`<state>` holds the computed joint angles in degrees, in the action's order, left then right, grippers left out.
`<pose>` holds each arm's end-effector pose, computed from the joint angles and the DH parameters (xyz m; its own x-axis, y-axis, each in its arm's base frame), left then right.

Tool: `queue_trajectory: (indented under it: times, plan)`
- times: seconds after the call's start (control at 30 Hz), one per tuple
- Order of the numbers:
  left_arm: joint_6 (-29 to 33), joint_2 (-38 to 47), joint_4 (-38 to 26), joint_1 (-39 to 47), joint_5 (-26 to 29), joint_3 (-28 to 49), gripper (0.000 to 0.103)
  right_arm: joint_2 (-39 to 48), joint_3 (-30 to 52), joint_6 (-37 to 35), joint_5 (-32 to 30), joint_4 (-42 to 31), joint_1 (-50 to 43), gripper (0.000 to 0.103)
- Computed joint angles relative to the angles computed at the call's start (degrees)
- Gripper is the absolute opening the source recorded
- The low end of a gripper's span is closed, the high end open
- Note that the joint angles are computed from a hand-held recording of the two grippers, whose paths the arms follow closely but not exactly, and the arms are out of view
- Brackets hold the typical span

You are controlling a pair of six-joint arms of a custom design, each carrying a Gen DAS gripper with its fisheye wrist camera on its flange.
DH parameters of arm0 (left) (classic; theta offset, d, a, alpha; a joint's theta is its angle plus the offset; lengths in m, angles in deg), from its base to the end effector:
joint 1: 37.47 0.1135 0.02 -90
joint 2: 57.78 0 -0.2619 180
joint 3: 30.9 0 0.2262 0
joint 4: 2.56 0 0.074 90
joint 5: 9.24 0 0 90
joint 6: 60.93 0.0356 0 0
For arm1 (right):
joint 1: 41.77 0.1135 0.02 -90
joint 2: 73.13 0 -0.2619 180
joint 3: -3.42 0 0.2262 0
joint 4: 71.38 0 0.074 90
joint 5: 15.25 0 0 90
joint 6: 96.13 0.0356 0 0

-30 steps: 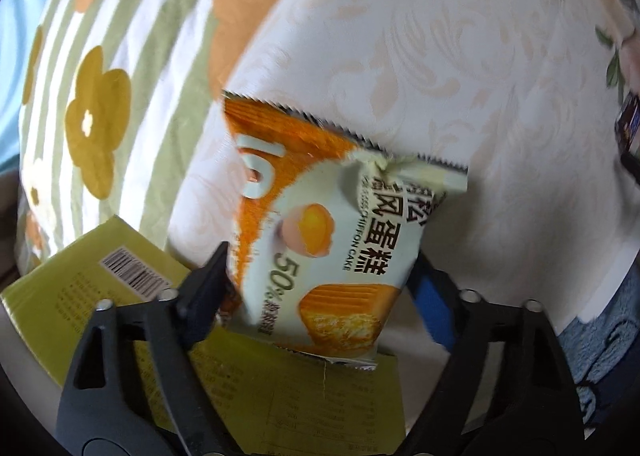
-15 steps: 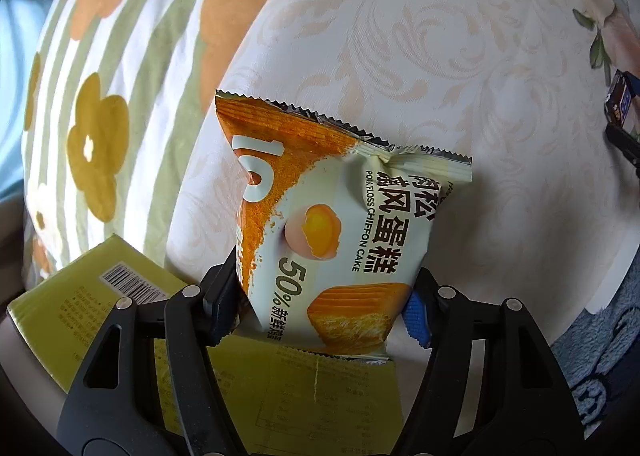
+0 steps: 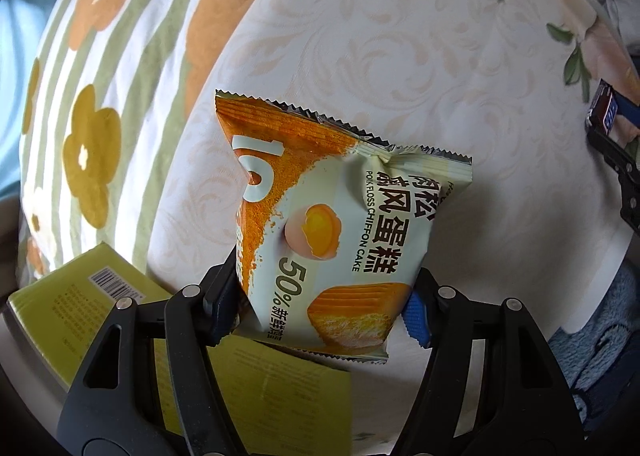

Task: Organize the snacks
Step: 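Lift the cake bag and Snickers bar and carry both over the box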

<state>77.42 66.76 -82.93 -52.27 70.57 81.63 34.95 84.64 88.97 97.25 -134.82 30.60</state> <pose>0.3740 -0.0923 0.1732 -0.4488 0.8792 0.1597 0.8936 0.4404 0.0864 0.1046 0.2842 0.1534 -0.8507 0.3615 -0.3816 0.3800 0.9245 0.0288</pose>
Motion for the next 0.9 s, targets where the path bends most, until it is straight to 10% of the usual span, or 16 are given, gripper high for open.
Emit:
queue_trajectory:
  times: [0.43, 0.9]
  plan:
    - [-11.0, -11.9, -9.0, 1.3, 9.7, 4.5, 0.064, -10.4, 8.7, -12.4, 8.9, -10.4, -1.7, 0.052]
    - [-22.2, -24.9, -17.7, 19.6, 18.7, 13.4, 0.064, -7.1, 31.1, -49.6, 7.8, -6.1, -8.8, 0.052]
